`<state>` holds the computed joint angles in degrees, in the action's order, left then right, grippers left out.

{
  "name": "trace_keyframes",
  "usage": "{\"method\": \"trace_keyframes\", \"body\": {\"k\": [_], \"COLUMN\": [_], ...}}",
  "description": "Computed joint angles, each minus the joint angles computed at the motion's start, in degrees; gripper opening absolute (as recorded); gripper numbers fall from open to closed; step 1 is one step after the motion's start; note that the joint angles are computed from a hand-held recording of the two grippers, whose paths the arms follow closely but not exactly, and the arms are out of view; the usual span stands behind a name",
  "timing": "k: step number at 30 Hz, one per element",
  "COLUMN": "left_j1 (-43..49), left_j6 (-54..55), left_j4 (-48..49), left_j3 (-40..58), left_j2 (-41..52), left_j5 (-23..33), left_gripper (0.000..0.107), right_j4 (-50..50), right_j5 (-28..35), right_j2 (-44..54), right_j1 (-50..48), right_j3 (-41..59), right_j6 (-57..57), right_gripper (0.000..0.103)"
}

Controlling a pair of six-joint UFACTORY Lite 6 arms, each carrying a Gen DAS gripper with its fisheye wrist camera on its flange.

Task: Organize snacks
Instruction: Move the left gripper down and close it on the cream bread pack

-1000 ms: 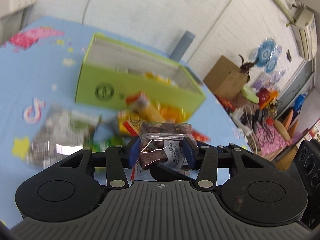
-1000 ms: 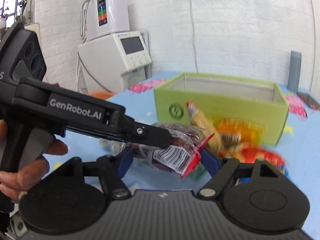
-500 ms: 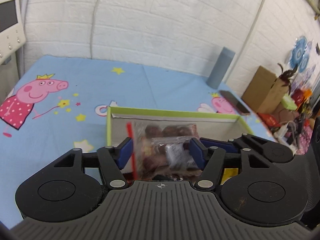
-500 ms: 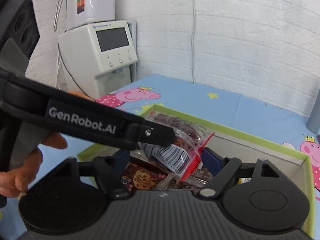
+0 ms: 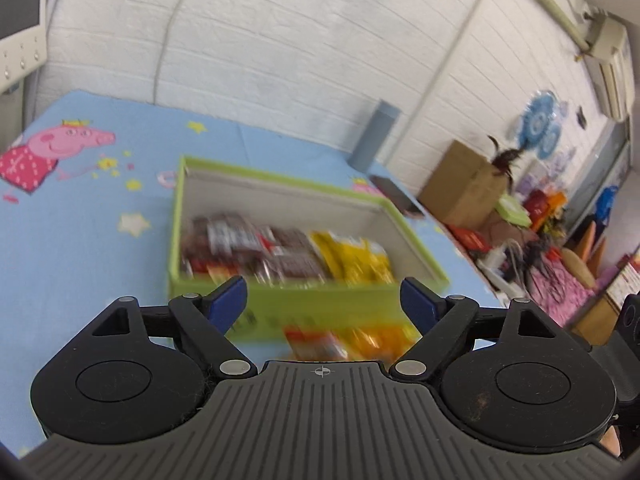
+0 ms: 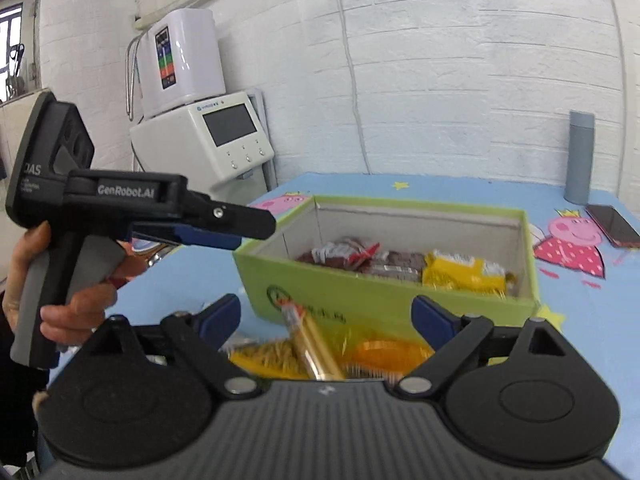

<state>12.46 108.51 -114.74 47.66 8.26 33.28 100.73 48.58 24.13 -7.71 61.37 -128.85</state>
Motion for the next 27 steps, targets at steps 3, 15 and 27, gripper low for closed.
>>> {"method": "trace_keyframes", "body": {"k": [3,15,27], "left_j1": [-3.8,-19.4,-23.4], "left_j6": [2.9,4.1,3.7], "left_j4": [-3.0,-20.3,-22.6], "left_j3": [-11.9,-28.2,-26.1], "left_j2": [-7.4,-6.6,-6.7], "left_j5": [1.5,7.3,2.5], "left_gripper": [0.076,0.072,0.063], "right_j4": [-0.4,4.3,1.9], "right_j5": [3.0,2.5,5.6], "right_j2": [-7.4,-7.0,-9.5], "right_j1": [-8.0,-18.9,-20.5], "right_j3": [-15.5,-33.3,-36.5], "right_j6": [-6.2,-26.0,-27.1], "right_gripper": [0.093,0.093,0.093]}}
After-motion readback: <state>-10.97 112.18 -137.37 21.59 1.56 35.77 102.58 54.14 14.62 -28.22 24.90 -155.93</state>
